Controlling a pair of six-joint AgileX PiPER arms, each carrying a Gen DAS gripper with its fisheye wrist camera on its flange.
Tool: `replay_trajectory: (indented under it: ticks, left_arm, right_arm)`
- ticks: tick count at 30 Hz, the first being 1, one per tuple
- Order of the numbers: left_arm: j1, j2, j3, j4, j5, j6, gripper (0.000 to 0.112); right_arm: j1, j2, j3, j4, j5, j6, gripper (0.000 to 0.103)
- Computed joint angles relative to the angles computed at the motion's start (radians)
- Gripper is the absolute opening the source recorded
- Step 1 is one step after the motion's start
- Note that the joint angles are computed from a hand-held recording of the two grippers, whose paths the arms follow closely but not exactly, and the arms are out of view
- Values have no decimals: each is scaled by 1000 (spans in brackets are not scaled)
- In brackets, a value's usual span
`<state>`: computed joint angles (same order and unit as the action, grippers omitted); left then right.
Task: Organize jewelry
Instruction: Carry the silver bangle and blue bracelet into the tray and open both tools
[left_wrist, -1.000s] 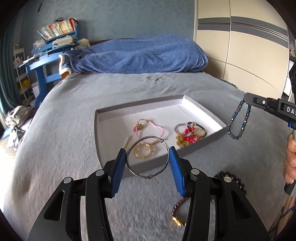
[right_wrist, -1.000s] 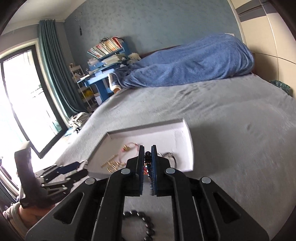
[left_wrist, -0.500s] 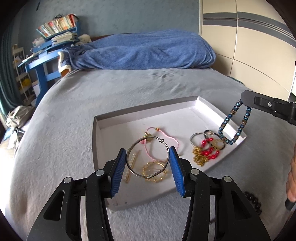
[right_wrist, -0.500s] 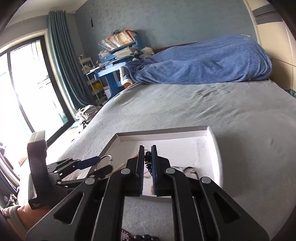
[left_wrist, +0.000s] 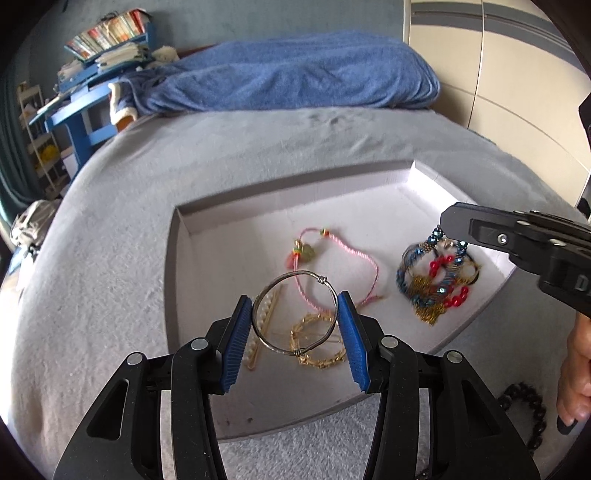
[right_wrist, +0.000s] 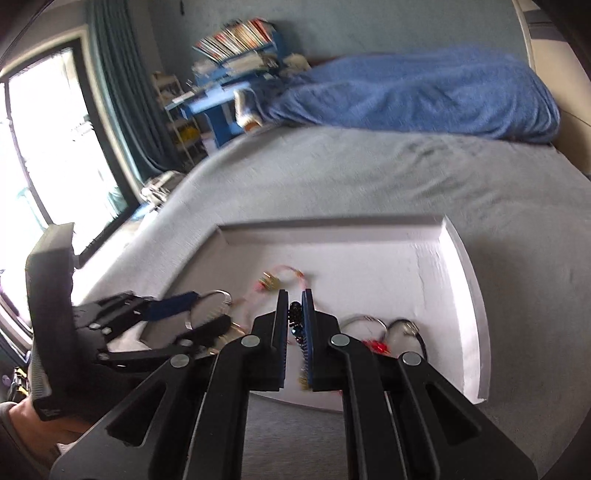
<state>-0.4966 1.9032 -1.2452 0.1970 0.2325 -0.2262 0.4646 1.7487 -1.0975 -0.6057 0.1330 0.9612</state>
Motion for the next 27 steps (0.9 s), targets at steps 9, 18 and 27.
replay_trajectory:
  ticks: [9, 18, 27]
  left_arm:
    - [11, 12, 5, -102, 1, 77, 49]
    - [0, -5, 30, -10, -26, -21, 68]
    - [-24, -60, 88, 290, -71, -327, 84]
  right_arm:
    - [-15, 48, -16, 34, 69, -27, 7]
    - [-15, 51, -14, -16, 87, 23, 16]
    - [6, -28, 64, -396, 89, 412, 63]
